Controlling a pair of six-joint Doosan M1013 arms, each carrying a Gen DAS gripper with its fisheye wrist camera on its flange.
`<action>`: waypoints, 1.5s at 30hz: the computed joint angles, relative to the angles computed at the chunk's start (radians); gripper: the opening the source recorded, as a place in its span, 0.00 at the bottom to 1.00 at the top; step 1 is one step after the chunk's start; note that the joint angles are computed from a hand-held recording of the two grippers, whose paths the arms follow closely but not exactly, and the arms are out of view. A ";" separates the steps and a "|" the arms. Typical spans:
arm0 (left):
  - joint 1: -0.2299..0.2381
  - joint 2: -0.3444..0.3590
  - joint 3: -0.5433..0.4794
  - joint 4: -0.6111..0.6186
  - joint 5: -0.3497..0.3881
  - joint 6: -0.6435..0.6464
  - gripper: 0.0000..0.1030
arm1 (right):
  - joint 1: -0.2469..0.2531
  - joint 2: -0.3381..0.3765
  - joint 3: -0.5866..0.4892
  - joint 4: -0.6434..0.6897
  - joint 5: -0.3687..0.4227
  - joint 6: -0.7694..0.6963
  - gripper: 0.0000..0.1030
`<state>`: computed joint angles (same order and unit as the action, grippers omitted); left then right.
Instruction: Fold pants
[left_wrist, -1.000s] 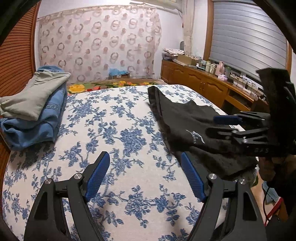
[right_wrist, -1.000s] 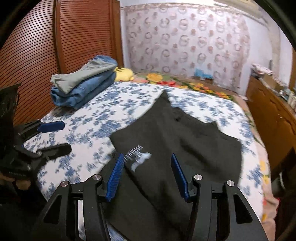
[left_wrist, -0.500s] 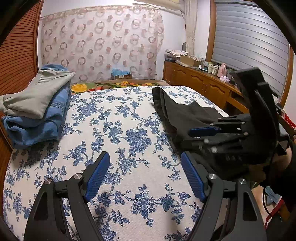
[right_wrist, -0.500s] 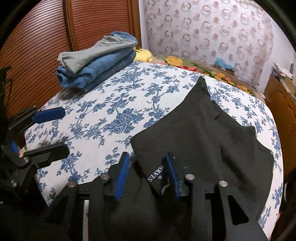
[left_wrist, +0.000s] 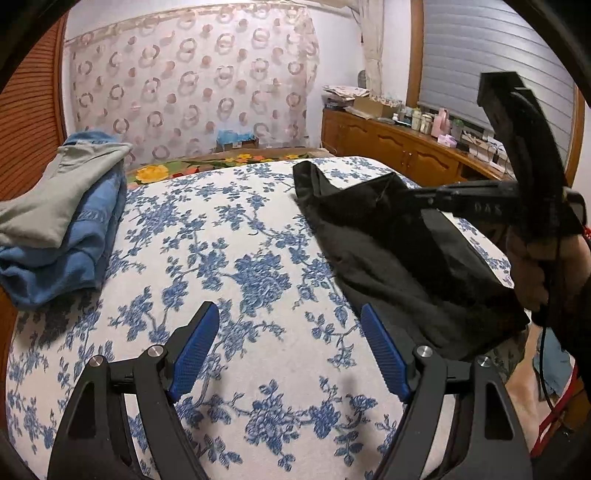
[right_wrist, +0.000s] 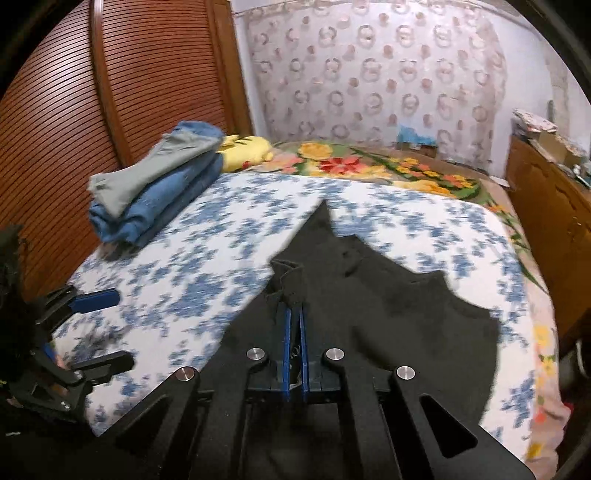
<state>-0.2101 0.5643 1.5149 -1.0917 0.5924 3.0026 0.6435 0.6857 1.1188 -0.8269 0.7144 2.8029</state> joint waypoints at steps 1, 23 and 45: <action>-0.002 0.002 -0.005 0.010 0.005 -0.007 0.78 | -0.004 -0.004 0.005 -0.002 0.007 0.009 0.04; -0.048 0.036 -0.058 0.176 0.041 -0.117 0.78 | -0.033 -0.045 0.076 -0.083 0.118 0.240 0.31; -0.051 0.050 -0.074 0.241 0.064 -0.190 0.78 | -0.070 0.020 -0.059 0.167 0.216 -0.084 0.07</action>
<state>-0.2606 0.6146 1.4408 -0.8506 0.6561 2.8124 0.5731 0.7054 1.0600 -0.6594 0.9305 2.7187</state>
